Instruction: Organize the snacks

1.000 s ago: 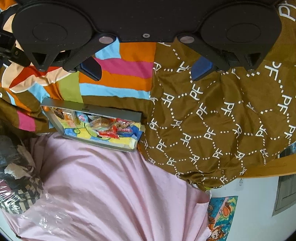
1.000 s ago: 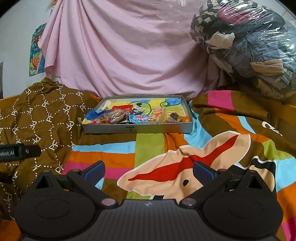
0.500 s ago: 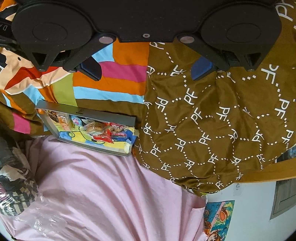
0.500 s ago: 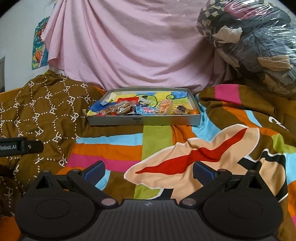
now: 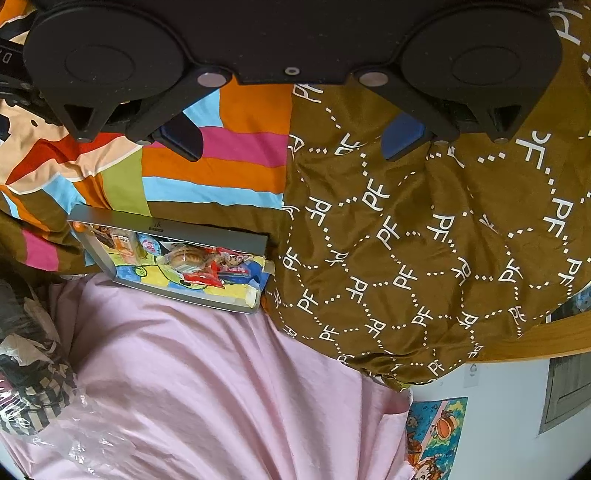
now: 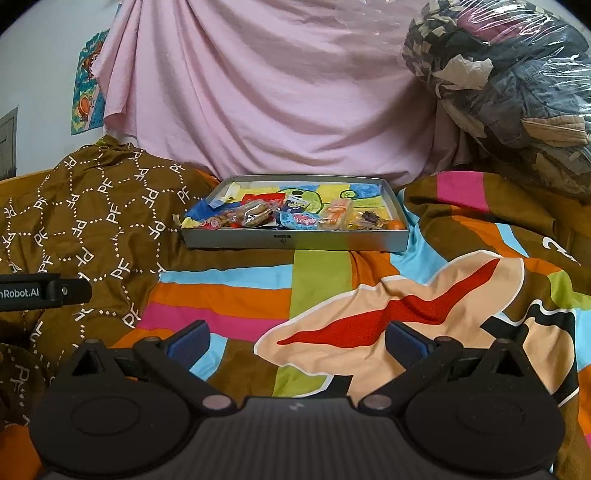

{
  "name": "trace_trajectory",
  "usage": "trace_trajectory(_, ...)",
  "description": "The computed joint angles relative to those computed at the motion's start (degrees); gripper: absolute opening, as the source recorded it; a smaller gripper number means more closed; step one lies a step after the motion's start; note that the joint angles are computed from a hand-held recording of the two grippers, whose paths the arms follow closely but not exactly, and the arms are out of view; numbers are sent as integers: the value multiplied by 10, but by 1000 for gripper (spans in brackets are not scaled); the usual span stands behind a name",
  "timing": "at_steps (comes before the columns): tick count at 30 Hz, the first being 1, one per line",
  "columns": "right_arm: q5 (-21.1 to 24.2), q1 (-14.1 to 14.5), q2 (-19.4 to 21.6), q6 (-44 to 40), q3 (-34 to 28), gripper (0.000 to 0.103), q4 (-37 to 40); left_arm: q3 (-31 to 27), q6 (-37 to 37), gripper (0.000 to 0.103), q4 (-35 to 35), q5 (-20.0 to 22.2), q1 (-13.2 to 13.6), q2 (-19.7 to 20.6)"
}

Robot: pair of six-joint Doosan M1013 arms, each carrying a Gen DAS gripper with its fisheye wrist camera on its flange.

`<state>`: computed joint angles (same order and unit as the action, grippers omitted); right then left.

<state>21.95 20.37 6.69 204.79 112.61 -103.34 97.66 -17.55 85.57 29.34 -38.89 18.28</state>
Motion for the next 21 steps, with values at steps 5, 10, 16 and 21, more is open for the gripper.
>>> trace_trajectory(5, -1, 0, 0, -1, 0, 103, 1, 1, 3, 102, -3, 1, 0, 0)
trace_trajectory(10, -2, -1, 0, 4, 0, 103, -2, 0, 8, 102, -6, 4, -2, 1)
trace_trajectory(16, -1, -1, 0, 3, 0, 103, -1, 0, 12, 102, -8, 5, -2, 1)
trace_trajectory(21, -1, 0, 0, 1, 0, 103, 0, 0, 11, 102, -7, 5, -2, 1)
